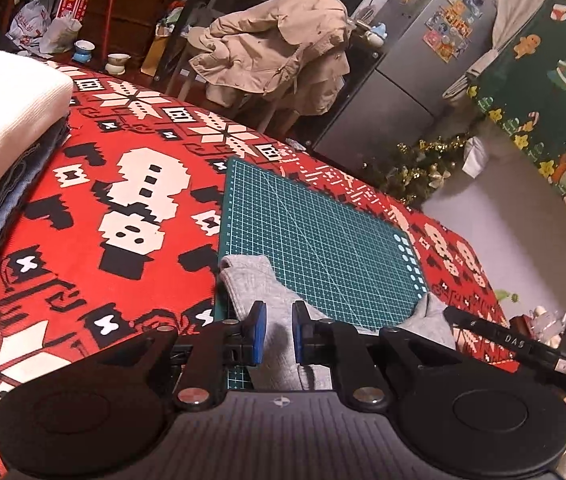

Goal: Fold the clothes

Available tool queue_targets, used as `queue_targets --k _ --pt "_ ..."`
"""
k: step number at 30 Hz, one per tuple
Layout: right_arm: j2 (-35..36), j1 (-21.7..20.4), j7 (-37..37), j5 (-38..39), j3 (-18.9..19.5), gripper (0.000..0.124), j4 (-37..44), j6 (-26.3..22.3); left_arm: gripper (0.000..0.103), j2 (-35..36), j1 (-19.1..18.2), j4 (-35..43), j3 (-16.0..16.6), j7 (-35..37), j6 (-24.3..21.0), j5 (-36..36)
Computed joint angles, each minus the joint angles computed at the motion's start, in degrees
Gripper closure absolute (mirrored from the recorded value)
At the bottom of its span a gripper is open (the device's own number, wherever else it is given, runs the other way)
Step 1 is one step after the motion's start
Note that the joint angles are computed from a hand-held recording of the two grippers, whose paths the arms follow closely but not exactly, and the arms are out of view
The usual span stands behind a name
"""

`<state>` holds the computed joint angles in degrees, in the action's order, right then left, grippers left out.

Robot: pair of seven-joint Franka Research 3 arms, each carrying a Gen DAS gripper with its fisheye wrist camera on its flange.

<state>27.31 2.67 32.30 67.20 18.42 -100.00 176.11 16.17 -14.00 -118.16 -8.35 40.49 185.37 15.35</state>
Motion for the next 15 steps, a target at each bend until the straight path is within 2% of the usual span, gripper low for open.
queue_targets --k 1,2,3,4,6,7,8,10,12,15 --pt "-0.02 -0.1 -0.87 0.69 0.43 0.097 -0.04 1.54 0.091 0.01 0.42 -0.07 -0.42 0.24 0.44 0.09" --pt "-0.07 -1.87 -4.21 3.31 2.75 0.104 0.08 2.88 0.091 0.05 1.18 -0.22 -1.17 0.62 1.17 0.17" --pt "-0.08 -4.01 -8.99 7.35 5.27 0.11 0.58 2.99 0.091 0.17 1.99 -0.26 -2.02 1.04 1.68 0.24" --pt "-0.22 -4.86 -11.02 9.17 5.79 0.118 0.89 1.29 0.094 0.6 4.41 -0.04 -4.58 1.8 1.82 0.28" --pt "-0.24 -2.62 -6.83 5.13 2.29 0.118 1.27 -2.72 0.097 2.04 9.38 0.84 -9.91 2.91 1.63 -0.05" --pt "0.35 -0.56 -4.09 2.05 -0.1 0.118 1.91 -3.63 0.097 3.32 12.5 1.55 -13.21 3.66 1.45 -0.2" --pt "1.2 0.8 -1.87 -0.28 -1.72 0.118 2.84 -4.48 0.097 4.58 14.31 2.42 -15.11 4.16 0.87 -0.43" --pt "3.48 2.45 3.46 -3.93 -3.9 0.118 5.33 -6.14 0.098 6.46 15.0 4.36 -15.83 4.86 -1.22 -1.28" --pt "5.6 3.58 9.27 -7.79 -5.5 0.118 7.61 -7.18 0.098 6.95 13.57 5.19 -14.14 4.98 -1.53 -2.29" --pt "6.53 2.32 11.14 -9.16 -3.67 0.116 8.46 -5.51 0.098 6.02 14.79 4.17 -15.4 5.43 0.77 -3.3"
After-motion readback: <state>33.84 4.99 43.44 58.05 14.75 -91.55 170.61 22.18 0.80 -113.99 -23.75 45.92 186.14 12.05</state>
